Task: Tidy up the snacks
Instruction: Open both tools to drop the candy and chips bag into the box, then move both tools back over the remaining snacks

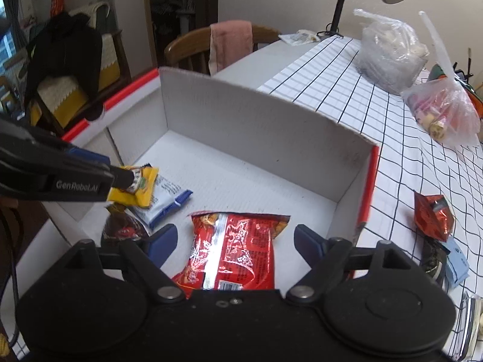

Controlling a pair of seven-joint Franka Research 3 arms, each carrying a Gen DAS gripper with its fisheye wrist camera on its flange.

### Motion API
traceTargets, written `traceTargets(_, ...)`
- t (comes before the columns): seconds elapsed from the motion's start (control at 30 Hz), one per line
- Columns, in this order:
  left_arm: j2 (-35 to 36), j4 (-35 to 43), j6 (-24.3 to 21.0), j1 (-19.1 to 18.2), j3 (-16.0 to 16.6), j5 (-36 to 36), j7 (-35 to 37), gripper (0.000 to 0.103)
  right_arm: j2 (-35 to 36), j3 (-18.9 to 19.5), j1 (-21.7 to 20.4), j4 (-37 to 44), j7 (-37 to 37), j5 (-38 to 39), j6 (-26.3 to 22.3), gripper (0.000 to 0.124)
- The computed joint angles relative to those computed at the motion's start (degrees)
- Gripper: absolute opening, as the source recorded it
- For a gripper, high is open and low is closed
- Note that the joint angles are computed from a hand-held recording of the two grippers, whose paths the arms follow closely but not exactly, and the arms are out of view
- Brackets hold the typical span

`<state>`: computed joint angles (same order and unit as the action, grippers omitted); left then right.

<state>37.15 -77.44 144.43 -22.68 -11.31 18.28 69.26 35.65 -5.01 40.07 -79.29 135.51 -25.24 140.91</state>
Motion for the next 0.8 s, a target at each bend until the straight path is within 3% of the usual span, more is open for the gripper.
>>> traceTargets(0.1, -1.4, -1.8, 1.6, 0.3, -0.1, -0.1, -0.4, 0.043, -2.1, -0.6, 0.4, -2.7, 2.0, -1.1, 2.0, 0.087)
traceTargets(0.13, -2.1, -2.8, 2.5, 0.3, -0.1, 0.0, -0.7, 0.055, -2.8, -0.7, 0.4, -3.7, 2.6, -1.4, 2.8, 0.088)
traceTargets(0.17, -2.8, -3.8, 3.5, 0.3, 0.0, 0.2, -1.0, 0.06, -3.6, -0.8, 0.5, -4.6, 3.2, -1.9, 3.5, 0.088)
traceTargets(0.53, -7.7, -9.8, 10.0, 0.4, -1.0, 1.1, -1.6, 0.067, -12.7, -0.8, 0.1, -15.8, 13.4, -8.1, 12.1, 0.096)
traceTargets(0.8, -10.4, -12.6, 13.2, -0.5, -1.5, 2.1, -2.5, 0.068, -18.9, -0.1, -1.0, -22.8, 22.8, -16.2, 15.3, 0.1)
